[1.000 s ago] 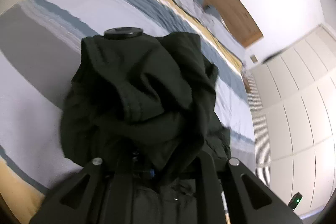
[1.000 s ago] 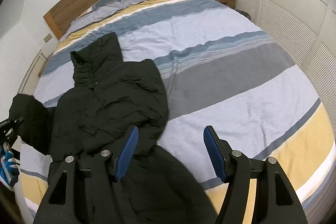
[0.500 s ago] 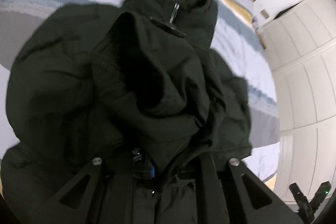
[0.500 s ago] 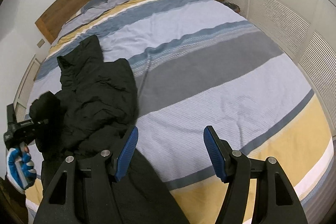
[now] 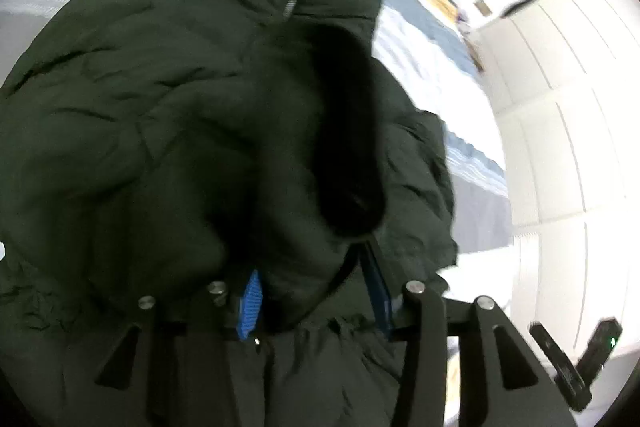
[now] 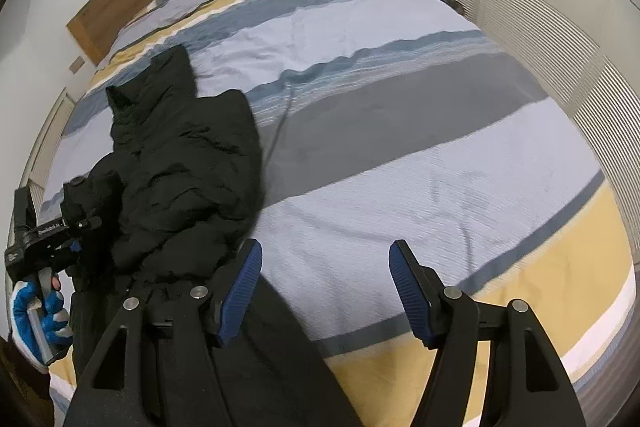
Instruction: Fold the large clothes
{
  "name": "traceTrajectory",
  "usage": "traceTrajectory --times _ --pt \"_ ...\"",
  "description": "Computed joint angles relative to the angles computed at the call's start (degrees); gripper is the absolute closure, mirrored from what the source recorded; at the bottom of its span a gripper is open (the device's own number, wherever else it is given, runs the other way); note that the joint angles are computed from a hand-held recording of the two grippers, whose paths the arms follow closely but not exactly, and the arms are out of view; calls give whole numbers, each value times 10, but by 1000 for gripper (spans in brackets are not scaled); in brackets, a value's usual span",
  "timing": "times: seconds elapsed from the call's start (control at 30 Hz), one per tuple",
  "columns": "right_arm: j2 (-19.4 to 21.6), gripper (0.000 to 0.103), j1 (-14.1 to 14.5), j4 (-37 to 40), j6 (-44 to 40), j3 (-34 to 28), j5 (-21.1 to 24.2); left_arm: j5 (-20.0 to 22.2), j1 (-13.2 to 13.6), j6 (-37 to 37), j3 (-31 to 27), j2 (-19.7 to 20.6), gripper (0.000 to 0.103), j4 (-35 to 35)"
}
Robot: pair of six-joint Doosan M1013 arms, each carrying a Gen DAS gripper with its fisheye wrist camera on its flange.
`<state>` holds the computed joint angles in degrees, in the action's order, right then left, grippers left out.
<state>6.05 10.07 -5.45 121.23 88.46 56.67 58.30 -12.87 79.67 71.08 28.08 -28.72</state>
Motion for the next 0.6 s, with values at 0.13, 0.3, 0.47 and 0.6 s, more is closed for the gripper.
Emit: traceTrajectory --times 0.13,0.3,0.47,0.6 --pt "20 37 23 1 -9 -26 2 10 11 59 7 -10 59 -53" --pt "54 36 57 6 -34 -70 8 1 39 95 23 -28 59 -67" --pt "101 36 93 29 -85 -130 6 -6 75 68 24 -32 59 23" --pt "146 36 123 52 -132 -193 3 -9 101 49 23 -26 59 66"
